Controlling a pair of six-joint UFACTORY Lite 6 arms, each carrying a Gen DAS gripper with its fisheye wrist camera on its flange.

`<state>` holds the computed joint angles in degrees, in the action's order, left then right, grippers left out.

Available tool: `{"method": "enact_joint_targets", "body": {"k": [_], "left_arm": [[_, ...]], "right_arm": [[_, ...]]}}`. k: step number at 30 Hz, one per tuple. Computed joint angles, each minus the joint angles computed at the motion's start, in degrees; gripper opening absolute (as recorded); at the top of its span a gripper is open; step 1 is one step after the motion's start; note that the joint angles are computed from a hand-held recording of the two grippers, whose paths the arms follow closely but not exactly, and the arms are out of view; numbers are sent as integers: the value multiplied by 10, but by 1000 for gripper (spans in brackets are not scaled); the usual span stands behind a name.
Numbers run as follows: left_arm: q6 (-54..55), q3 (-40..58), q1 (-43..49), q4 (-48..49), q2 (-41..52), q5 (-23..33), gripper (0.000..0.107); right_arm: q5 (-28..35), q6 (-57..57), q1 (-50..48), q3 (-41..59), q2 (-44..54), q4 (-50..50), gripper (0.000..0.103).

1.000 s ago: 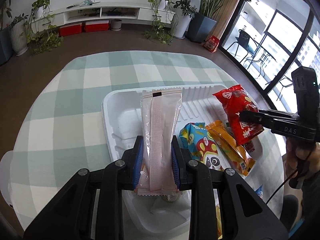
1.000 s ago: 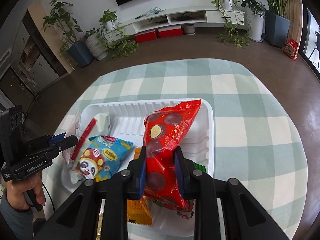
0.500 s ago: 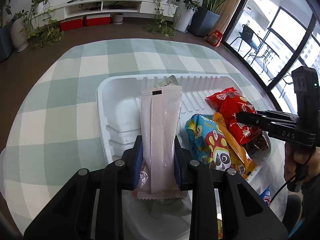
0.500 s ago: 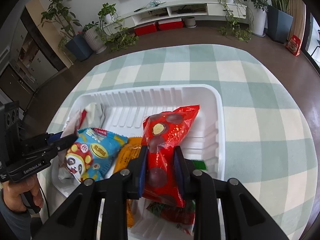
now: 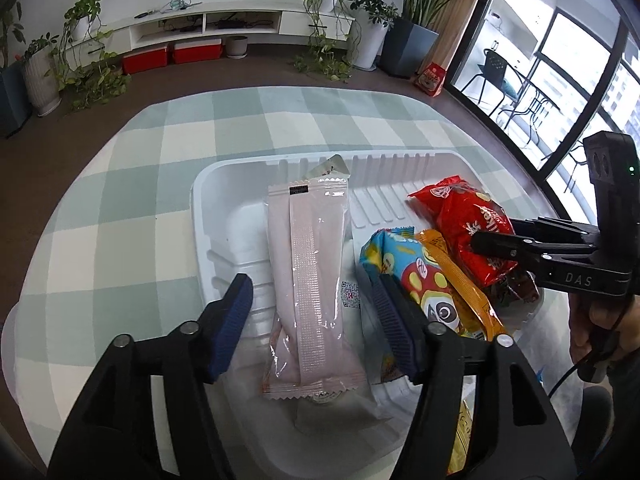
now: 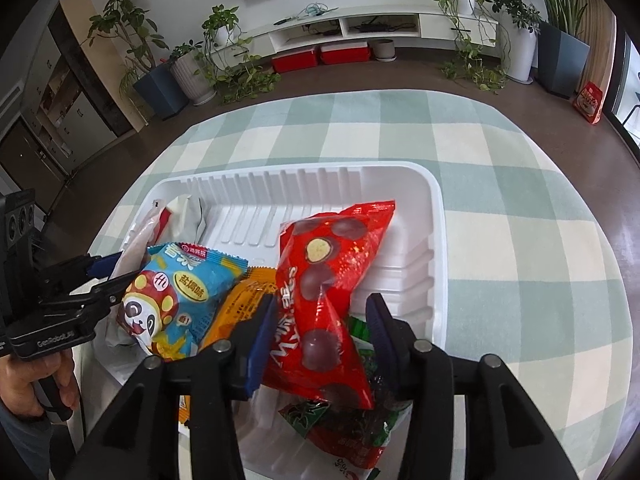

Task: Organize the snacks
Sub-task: 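Lower both packets into the white tray and open both grippers, then move both grippers back over the remaining snack pile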

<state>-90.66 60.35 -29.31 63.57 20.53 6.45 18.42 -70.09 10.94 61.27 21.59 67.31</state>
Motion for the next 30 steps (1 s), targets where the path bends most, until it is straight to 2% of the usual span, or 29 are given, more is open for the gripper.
{"method": "enact_joint_targets", "body": {"k": [7,10,12,13,16,18,20,24,30], "left_arm": [[-46,-32,-16,34,-47,13,68],[-104,-53,-27,81,-73,25,74],[-131,-74,-38,95,-99,39,78],[-143,-85,-45,102,-115,47,84],[-185,-124,-81,120,-171,85,101],[-199,-149,-111,118,-206,112,103],[-210,-174,-149,104,-242,144,103],[-248,-221,-246,74,-301,215,103],[-390,-274,-439,47,-342,326,103]], "right_arm": [[-5,-13,3,-24,-41,9,49],[-2,-8,3,-35,-61,4,52],[-1,-10,2,-48,-79,6,58],[1,-12,-1,-55,-90,8,60],[12,-21,-13,-89,-136,25,72],[35,-47,-33,-121,-177,53,81],[60,-61,-56,-155,-219,69,86],[115,-58,-108,-231,-307,66,88],[201,-35,-202,-397,-504,4,89]]}}
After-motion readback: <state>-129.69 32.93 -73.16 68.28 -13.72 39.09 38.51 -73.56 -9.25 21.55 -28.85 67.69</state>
